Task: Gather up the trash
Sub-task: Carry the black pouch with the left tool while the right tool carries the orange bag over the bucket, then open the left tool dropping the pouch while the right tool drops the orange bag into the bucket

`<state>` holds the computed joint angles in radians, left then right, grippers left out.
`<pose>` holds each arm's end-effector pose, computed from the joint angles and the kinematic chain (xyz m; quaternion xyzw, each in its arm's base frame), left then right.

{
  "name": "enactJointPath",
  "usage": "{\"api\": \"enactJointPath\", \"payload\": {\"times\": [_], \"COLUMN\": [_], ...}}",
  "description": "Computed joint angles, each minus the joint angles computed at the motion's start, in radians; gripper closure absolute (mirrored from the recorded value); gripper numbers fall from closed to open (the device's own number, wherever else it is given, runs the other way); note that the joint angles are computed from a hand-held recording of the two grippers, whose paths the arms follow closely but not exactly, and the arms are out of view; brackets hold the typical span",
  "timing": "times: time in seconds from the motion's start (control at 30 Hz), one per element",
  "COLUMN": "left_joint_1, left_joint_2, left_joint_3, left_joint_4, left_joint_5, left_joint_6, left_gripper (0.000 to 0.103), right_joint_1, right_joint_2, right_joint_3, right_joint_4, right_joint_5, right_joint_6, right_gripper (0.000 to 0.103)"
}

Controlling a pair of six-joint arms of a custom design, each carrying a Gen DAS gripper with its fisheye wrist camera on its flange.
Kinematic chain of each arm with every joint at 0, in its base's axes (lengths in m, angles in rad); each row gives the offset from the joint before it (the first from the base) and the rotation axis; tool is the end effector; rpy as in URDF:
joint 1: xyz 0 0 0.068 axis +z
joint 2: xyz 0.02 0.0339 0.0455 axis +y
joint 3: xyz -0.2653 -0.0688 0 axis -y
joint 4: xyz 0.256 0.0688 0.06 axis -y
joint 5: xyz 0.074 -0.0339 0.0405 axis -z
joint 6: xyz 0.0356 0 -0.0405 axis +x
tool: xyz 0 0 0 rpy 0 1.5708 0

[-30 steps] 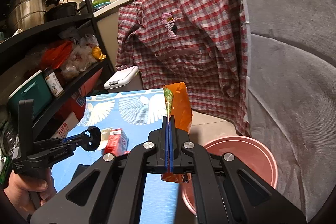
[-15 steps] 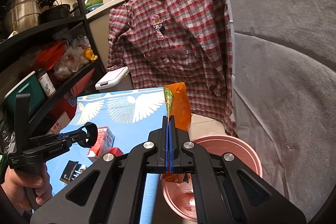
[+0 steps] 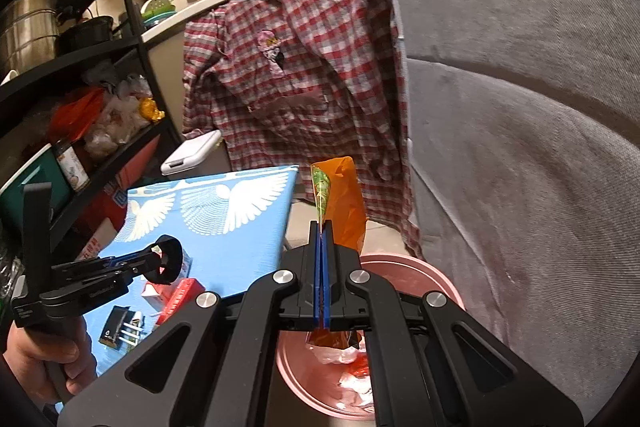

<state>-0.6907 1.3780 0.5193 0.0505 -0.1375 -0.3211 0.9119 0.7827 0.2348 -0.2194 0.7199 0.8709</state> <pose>0.2015 -0.1602 0.1403 0.1450 0.9149 -0.1241 0.3556 0.1130 0.1076 0.1485 0.1200 0.8640 0.0810 0.4821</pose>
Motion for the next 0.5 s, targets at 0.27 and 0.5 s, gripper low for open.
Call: {"api": "enactJointPath", "payload": {"times": [0.27, 0.5], "left_joint_1": [-0.069, -0.131], "left_joint_2": [0.072, 0.150], "left_joint_3": [0.036, 0.083], "left_joint_4": [0.041, 0.070], "left_joint_5": [0.019, 0.029], "left_joint_6": [-0.031, -0.048], "left_gripper": [0.086, 0.086], "right_joint_1": [-0.048, -0.086], "right_joint_2": [-0.040, -0.067], "right_joint_3": [-0.026, -0.046], "right_joint_4": [-0.034, -0.053], "right_joint_5": [-0.036, -0.077], "right_joint_6": [-0.015, -0.024], "right_gripper": [0.102, 0.102]}}
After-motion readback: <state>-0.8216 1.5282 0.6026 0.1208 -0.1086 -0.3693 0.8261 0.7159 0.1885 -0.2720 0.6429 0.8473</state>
